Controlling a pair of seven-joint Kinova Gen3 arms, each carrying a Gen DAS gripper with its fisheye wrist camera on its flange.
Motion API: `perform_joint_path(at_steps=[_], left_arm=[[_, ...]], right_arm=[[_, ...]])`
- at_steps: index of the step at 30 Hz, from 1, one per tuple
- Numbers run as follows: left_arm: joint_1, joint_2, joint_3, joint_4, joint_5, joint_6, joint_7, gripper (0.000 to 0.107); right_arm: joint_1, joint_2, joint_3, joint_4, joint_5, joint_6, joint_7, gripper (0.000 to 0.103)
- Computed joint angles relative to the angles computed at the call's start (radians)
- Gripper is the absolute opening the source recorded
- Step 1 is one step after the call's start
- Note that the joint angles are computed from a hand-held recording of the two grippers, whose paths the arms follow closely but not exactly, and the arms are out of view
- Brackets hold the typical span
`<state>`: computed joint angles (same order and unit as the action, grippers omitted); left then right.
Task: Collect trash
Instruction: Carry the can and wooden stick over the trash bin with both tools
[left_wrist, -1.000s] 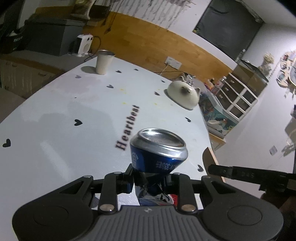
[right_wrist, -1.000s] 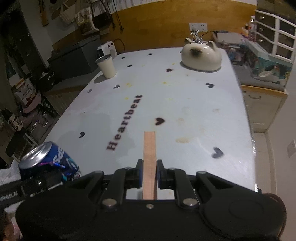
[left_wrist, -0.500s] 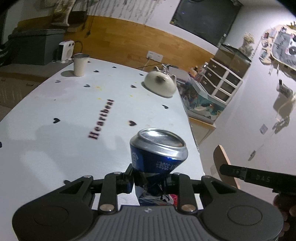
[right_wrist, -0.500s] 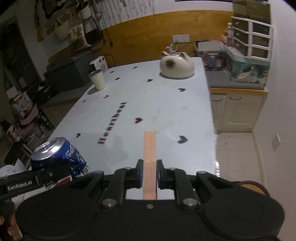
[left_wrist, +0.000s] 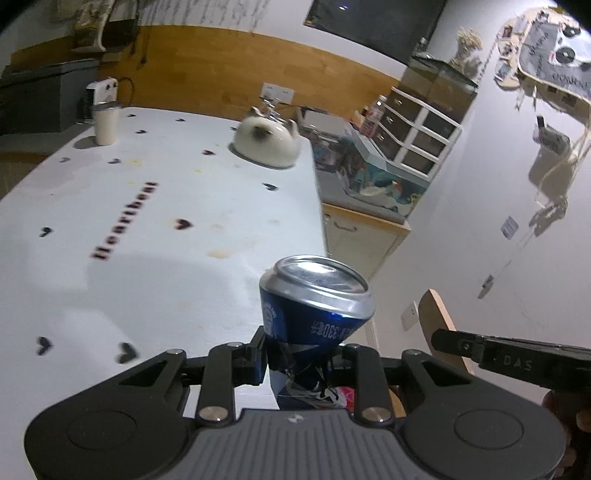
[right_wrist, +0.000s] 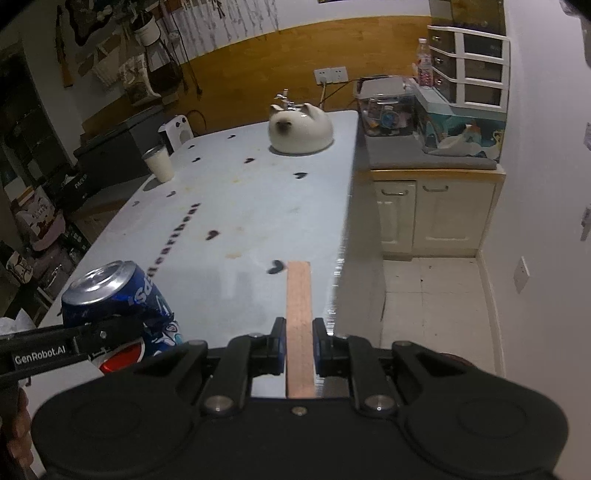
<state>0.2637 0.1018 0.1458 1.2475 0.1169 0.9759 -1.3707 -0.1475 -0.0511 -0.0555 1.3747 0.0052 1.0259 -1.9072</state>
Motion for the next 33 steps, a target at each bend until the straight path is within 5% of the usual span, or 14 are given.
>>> perform_joint_path(at_steps=[9,17,33], left_arm=[[0.162,0.136,0.031,-0.121,-0.128,0.022,0.146,0.029],[0.259,0.292,0.027,-0.257,-0.130,0.097,0.164,0.029],[0.347,0.749,-0.002,-0.729,-0.021,0.450,0.183,0.029]], right_arm=[[0.125,0.001,0.117,0.036,-0.176,0.021,0.242,0.015],[0.253,0.034,0.178,0.090,-0.267,0.035,0.373,0.015],[0.443,0.186,0.192,0.227,-0.328,-0.001,0.482,0.015]])
